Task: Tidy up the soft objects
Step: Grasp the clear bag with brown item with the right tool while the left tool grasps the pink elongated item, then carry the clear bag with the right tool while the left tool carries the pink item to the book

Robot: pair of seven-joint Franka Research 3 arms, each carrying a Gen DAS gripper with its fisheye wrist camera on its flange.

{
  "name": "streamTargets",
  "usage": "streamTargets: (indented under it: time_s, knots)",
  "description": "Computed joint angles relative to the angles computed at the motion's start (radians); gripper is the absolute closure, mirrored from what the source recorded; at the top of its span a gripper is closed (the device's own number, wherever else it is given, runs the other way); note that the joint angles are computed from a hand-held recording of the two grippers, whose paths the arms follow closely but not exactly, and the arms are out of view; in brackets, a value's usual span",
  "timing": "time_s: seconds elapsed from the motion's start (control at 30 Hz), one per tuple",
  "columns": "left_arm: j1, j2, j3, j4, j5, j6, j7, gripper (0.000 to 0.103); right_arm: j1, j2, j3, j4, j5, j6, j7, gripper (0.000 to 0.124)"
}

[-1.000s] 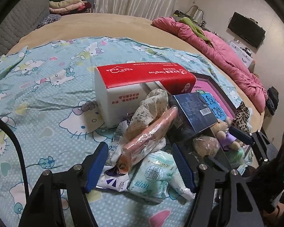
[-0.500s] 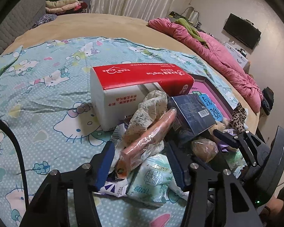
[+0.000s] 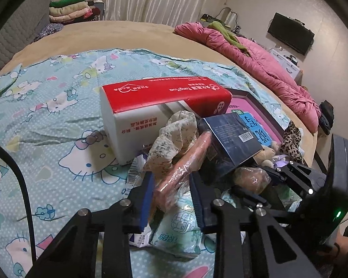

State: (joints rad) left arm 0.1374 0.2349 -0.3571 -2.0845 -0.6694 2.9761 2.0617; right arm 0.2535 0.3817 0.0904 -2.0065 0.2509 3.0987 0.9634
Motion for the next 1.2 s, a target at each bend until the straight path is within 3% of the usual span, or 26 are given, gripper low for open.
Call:
streamTargets:
  time_s: [0.07, 0.13, 0.27, 0.43, 0.6, 0.8, 1.03, 1.2]
  knots:
    - [0.006, -0.004, -0.012, -0.006, -0.015, 0.009, 0.023, 0.08, -0.091, 0.001, 0.096, 0.015, 0.07, -0.03, -0.046, 0.082]
    - [0.008, -0.007, -0.018, -0.009, -0.027, 0.014, 0.035, 0.084, -0.126, -0.001, 0.134, 0.024, 0.122, -0.049, -0.081, 0.082]
    - [0.01, -0.011, -0.025, -0.011, -0.045, 0.014, 0.059, 0.088, -0.133, -0.019, 0.149, 0.014, 0.19, -0.052, -0.125, 0.082]
    - [-0.033, -0.031, 0.012, -0.035, 0.016, 0.03, 0.006, 0.089, -0.163, -0.042, 0.189, -0.002, 0.302, -0.058, -0.197, 0.082]
    - [-0.068, -0.071, 0.033, -0.072, 0.069, 0.052, -0.062, 0.089, -0.173, -0.054, 0.203, 0.006, 0.405, -0.074, -0.279, 0.082]
    - [-0.147, -0.116, 0.121, -0.108, 0.29, 0.048, -0.3, 0.089, -0.187, -0.083, 0.227, -0.001, 0.574, -0.084, -0.422, 0.082]
    - [-0.176, -0.154, 0.153, -0.126, 0.449, 0.049, -0.451, 0.089, -0.196, -0.122, 0.235, 0.008, 0.809, -0.128, -0.606, 0.082]
    - [-0.193, -0.178, 0.167, -0.135, 0.527, 0.049, -0.526, 0.089, -0.172, -0.15, 0.199, 0.008, 0.917, -0.163, -0.683, 0.082]
